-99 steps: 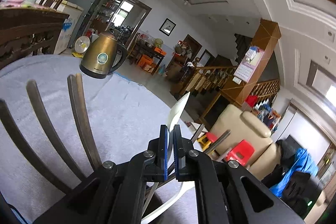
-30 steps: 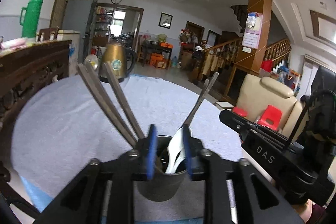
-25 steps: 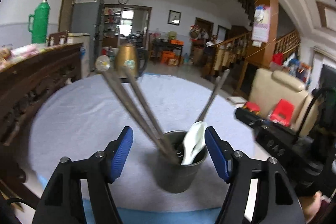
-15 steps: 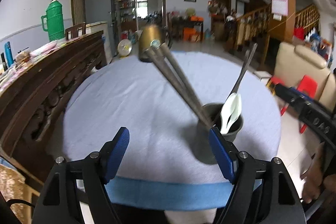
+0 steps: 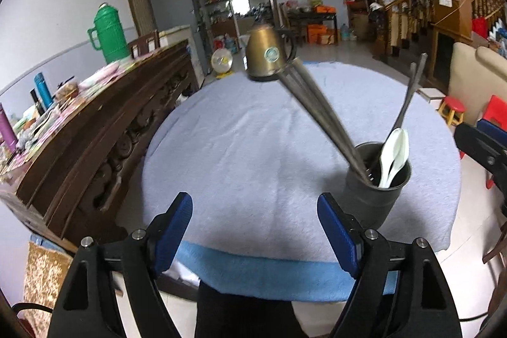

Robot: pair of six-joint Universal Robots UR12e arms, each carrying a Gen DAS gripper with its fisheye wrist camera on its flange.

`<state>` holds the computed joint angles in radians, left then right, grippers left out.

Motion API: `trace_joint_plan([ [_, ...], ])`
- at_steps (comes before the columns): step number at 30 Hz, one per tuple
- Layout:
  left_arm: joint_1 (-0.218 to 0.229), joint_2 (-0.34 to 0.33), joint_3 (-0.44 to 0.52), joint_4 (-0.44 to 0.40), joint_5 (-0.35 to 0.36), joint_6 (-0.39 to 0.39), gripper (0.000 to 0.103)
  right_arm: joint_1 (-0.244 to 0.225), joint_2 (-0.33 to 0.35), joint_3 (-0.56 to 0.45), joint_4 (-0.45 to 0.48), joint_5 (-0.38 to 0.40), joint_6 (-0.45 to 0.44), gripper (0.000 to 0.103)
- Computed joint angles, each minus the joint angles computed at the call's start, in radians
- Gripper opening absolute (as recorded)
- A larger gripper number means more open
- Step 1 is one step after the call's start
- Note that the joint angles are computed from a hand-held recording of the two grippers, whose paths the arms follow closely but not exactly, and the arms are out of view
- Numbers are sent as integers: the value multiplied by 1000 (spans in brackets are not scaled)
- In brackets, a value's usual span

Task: Organize utensils
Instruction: 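Open the right gripper and pull both grippers back from the grey cup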

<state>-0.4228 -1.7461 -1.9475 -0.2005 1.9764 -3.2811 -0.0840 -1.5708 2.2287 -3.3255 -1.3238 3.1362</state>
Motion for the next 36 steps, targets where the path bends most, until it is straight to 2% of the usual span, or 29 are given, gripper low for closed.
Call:
trace_joint_plan([
  [3, 2, 5, 4, -32, 12, -7, 82, 1, -14, 2, 33, 26, 4, 67],
  [14, 5, 36, -8, -67, 18, -29, 82, 4, -52, 1, 174, 24, 19, 68],
  [30, 6, 51, -18, -98, 59, -53, 85, 27, -55, 0, 236, 24, 11, 68],
  [33, -2, 50, -14, -112, 89, -52, 85, 27, -59, 3, 236, 24, 17, 68],
  [36, -19, 41, -6, -121, 156, -37, 85, 25, -66, 9, 235, 25, 21, 68],
])
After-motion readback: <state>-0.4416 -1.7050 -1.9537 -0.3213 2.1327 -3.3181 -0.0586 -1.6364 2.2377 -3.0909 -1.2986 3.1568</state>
